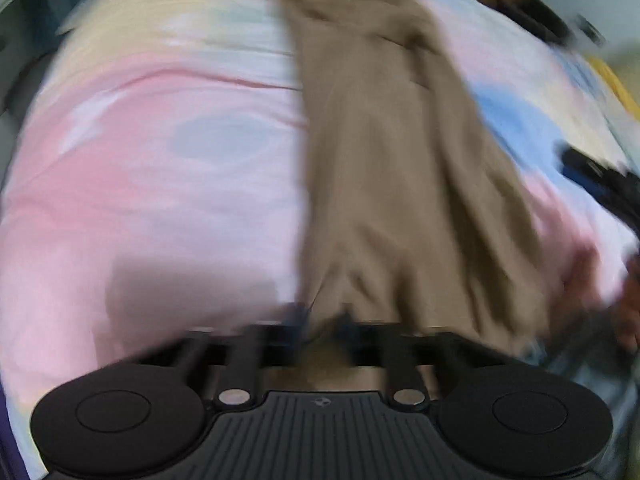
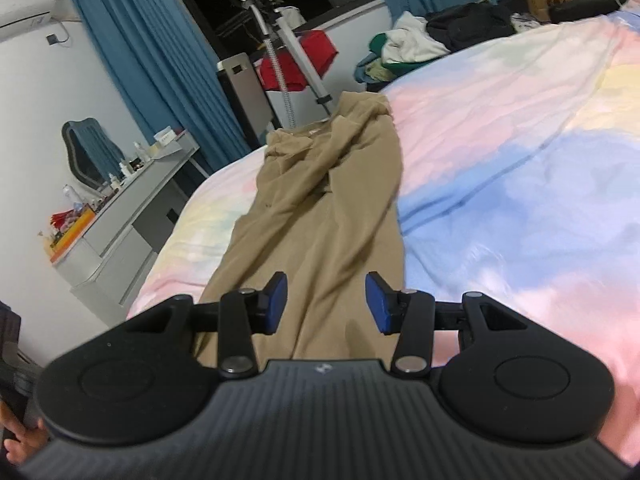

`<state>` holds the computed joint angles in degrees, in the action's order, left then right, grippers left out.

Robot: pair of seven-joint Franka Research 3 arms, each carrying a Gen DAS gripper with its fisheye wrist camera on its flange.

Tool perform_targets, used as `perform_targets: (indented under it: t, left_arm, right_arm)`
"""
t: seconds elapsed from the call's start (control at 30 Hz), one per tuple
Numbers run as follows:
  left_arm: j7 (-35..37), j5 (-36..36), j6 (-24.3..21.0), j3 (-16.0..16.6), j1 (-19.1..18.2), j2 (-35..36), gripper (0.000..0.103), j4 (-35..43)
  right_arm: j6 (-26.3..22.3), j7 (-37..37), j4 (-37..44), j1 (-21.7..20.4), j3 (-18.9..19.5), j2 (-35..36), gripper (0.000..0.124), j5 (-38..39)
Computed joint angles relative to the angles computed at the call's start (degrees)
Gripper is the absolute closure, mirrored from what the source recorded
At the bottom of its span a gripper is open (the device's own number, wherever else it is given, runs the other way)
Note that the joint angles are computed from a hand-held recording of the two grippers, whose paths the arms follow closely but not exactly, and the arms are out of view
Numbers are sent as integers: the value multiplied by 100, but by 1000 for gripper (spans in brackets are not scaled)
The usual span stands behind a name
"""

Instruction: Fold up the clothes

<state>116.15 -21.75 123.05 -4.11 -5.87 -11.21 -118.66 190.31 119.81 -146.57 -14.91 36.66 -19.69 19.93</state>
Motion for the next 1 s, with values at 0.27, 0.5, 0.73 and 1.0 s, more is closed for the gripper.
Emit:
perform_targets:
  t: [0.27,0.5,0.73,1.0]
  left_arm:
    - [1167,179,628,-31,-567,-1084,99,-551]
    - [931,421,723,-258,-1021,-836,96,-716]
    - [861,-594,539,15,-988,-459,41,-693]
    - [916,-2473,759,573,-548,-864,14,-1147]
  right_arm:
    - [-199,382,-166,235,-252,-152,77,-71]
    - [-361,603,-128,690,-820,54,77,-254]
    - [-661,686,-103,1526,-1730,189,76,-383]
    - [-1352,895,85,1994,-2306,293,61,-653]
